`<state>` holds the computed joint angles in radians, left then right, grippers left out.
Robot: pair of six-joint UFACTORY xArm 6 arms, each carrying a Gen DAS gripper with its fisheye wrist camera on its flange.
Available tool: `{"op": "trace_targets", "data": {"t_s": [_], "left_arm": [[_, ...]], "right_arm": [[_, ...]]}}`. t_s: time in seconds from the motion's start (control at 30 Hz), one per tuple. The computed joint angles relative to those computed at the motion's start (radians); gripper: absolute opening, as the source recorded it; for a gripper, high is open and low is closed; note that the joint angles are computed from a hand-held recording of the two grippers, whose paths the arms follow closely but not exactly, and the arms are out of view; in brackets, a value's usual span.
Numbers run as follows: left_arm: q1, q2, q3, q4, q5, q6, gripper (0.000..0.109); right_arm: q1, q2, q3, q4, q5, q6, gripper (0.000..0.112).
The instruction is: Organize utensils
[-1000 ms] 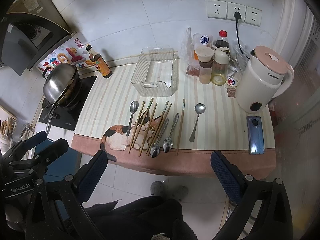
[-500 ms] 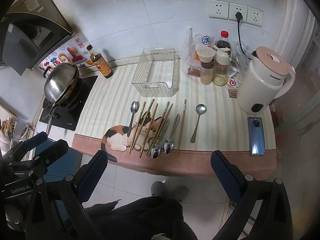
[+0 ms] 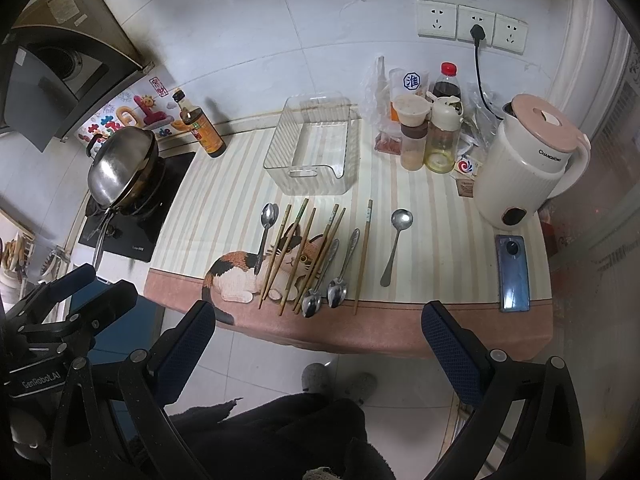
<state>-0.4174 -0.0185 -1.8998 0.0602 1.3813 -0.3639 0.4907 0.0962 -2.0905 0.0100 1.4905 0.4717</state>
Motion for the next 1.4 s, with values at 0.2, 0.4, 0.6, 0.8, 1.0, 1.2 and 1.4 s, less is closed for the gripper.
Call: {"op": "trace_targets", "data": {"t_s": [0.2,0.4,0.6,0.8,1.0,1.2,1.4], "left_arm": [[0.003,0.0,0.0,-0.002,0.001,0.003,0.103],[-0.028,0.023,-0.003,0.113,-0.036,-0.032,0.103],[-0.055,0.074,0.046,0.324,-0.114,-0.091,0.103],[0.001,0.146,0.13,0.313,-0.13,-0.079,0.103],[0.07,0.264,0.135,0.137,-0.108,0.023,0.075],[0.133,0.458,-0.007,-0.021,-0.071,0.096,0.035],[0.152,0.639,-0.202,-0.091,-0.012,0.163,0.035]], "right_arm": [[-0.003,-0.012,0.019,0.002,-0.008,-0.002,0.103],[-0.01,0.007,0.016,-0.022,-0.03,0.029,0.103],[-0.033,-0.021,0.178,-0.102,-0.121,0.078,0.103],[-0.079,-0.016,0.365,-0.107,-0.263,0.084,0.075],[-0.11,0.065,0.454,0.011,-0.345,0.062,0.029],[-0.108,0.152,0.443,0.055,-0.348,0.106,0.026],[-0.115,0.263,0.34,0.057,-0.293,0.145,0.026]]}}
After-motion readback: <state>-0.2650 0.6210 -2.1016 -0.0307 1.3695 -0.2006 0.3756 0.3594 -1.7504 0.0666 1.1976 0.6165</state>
